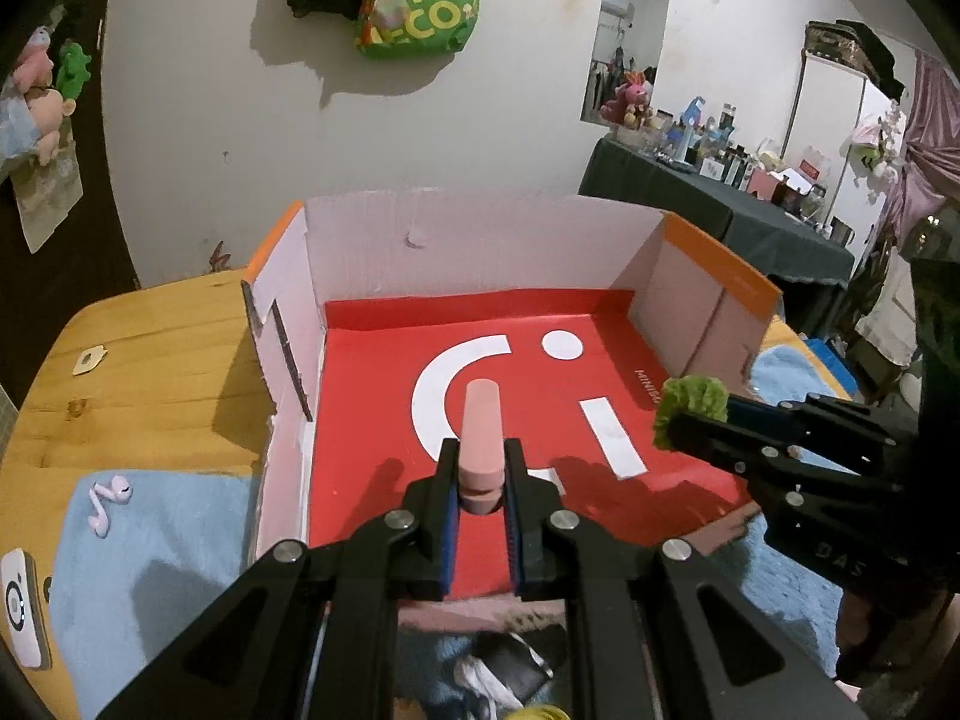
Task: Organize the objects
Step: 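Lift and carry the pink stick and green yarn ball into the red-lined box, then lower the pink stick and open the left tool while the right tool releases the yarn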
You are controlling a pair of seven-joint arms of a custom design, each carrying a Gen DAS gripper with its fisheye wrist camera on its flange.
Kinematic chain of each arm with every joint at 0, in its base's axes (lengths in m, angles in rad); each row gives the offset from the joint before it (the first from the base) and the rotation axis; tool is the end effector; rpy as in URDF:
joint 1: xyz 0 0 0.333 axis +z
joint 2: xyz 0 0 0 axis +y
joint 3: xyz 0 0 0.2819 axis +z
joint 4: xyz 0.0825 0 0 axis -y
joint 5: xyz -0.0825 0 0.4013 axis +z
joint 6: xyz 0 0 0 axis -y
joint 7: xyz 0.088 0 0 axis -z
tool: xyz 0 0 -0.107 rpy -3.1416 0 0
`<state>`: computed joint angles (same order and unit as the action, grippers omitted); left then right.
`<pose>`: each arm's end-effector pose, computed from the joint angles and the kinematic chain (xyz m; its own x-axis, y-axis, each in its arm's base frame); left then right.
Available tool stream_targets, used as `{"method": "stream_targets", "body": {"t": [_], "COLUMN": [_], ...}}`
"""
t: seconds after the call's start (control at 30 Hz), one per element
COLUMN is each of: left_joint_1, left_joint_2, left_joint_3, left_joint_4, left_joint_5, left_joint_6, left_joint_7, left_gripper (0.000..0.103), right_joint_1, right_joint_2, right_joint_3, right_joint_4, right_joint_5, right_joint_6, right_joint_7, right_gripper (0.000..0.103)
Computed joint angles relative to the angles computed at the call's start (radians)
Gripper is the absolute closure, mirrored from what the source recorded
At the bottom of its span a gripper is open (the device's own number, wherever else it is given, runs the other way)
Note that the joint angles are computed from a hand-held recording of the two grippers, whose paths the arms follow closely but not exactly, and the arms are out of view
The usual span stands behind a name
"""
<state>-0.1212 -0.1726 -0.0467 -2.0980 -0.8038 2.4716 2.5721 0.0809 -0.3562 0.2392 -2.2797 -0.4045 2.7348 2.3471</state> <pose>0.5605 -0.0942 0.5164 -0.6490 -0.7529 0.1093 -0.5702 0.3863 -0.7250 0.4891 0.1887 0.5451 -0.0748 -0.9904 -0.1166 -0.6463 0.1372 -0.7507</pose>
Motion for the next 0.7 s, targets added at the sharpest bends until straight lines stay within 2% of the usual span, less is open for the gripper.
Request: {"method": "stream_targets", "body": {"t": [0.17,0.7], "left_joint_1": [0.007,0.045], "left_joint_2": [0.047,0.141], "left_joint_3": [-0.013,-0.065], "left_joint_4": [0.040,0.106], "left_joint_5": [0.019,0.090], "left_joint_6": [0.003,0.008], "left_joint_7": [-0.027,-0.099], "left_gripper": [0.090,0.090], "right_joint_1": [-0.004,0.047], "right_joint_2": [0.039,0.122], "right_joint_3": [-0.007,-0.075], "right_joint_4": [0.033,0.090], "right_joint_5": [-0.015,0.020], "right_joint_6": [-0.016,-0.059], "right_joint_7": [-0.003,-0.048], "right_gripper": [0.081,0.081]}}
